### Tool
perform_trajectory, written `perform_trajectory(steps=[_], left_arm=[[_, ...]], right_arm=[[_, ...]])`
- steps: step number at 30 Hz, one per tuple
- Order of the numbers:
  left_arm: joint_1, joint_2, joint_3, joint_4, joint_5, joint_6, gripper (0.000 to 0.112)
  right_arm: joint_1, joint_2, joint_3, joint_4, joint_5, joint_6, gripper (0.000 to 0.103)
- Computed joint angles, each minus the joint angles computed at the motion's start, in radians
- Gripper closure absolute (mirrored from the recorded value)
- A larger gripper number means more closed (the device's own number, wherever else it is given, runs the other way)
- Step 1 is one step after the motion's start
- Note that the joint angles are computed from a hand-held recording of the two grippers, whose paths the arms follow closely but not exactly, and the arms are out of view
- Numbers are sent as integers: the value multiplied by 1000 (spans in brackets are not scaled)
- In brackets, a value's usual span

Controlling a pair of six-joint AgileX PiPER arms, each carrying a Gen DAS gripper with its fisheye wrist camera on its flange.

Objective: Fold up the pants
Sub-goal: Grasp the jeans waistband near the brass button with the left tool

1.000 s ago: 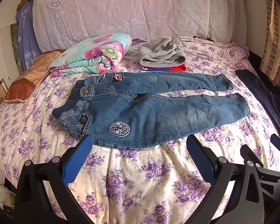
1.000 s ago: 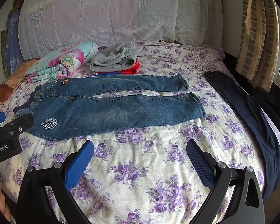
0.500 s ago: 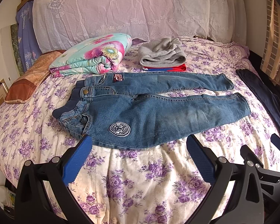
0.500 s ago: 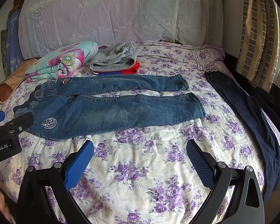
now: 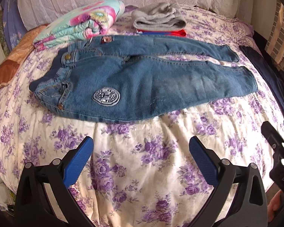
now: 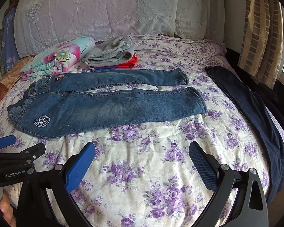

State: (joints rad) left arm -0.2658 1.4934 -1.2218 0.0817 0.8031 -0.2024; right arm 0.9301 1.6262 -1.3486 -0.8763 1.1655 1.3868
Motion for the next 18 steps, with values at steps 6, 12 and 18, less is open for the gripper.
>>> perform_trajectory(steps=[6, 12, 18], left_arm=[[347, 158, -163, -247, 83, 170, 14], [541, 363, -391, -411, 225, 214, 14], [562, 487, -535, -475, 250, 201, 56]], right_arm=[[-49, -22, 39, 31, -43, 1, 4], [-51, -12, 35, 46, -56, -22, 4], [-60, -19, 41, 50, -42, -24, 4]])
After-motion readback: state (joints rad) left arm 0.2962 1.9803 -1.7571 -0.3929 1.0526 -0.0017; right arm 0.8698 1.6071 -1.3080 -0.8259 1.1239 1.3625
